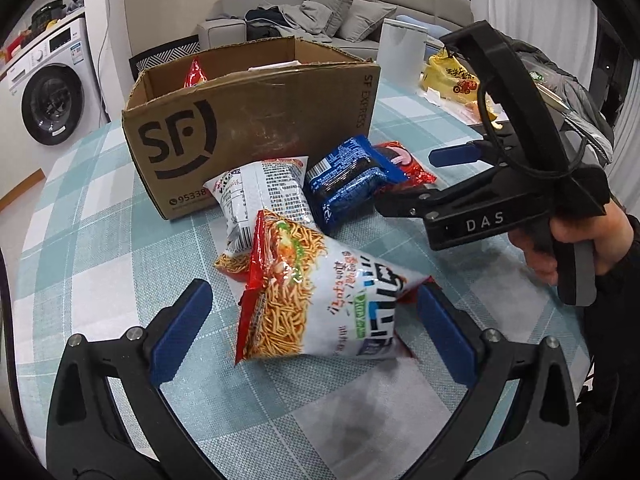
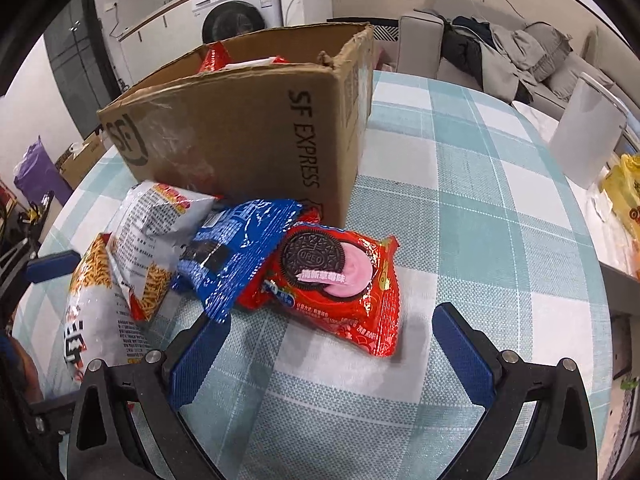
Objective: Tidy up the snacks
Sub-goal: 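Move both tools back toward the noodle bag and red Oreo pack, then grasp the noodle bag with the left gripper while the right gripper grasps the red Oreo pack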
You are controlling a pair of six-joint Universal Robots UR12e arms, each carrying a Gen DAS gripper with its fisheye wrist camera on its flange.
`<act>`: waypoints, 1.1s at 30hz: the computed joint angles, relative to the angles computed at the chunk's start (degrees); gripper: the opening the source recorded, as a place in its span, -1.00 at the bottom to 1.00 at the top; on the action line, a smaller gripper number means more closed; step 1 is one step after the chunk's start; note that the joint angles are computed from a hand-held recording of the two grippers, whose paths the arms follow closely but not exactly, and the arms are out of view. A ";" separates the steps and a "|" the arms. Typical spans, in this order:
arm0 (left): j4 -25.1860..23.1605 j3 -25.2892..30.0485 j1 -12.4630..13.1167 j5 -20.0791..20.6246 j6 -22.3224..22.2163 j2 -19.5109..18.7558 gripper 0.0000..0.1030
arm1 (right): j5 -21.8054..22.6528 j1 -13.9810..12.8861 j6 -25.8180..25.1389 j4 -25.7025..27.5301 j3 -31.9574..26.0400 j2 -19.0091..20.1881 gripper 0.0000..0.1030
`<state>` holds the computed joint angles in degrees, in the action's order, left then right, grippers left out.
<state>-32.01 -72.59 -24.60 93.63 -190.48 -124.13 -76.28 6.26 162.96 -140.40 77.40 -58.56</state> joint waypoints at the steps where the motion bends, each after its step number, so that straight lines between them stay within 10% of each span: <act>1: 0.09 -0.05 0.10 -0.53 -0.22 -0.01 0.96 | 0.18 -0.03 0.35 0.03 -0.15 0.14 0.99; 11: 2.53 -0.92 0.71 -5.07 -0.51 0.33 0.21 | 0.93 -0.19 2.97 -1.02 -0.83 1.11 0.92; 33: 5.02 -2.58 1.10 -7.35 -0.05 1.66 0.07 | 4.55 -1.43 0.60 -0.86 0.37 -0.04 -0.10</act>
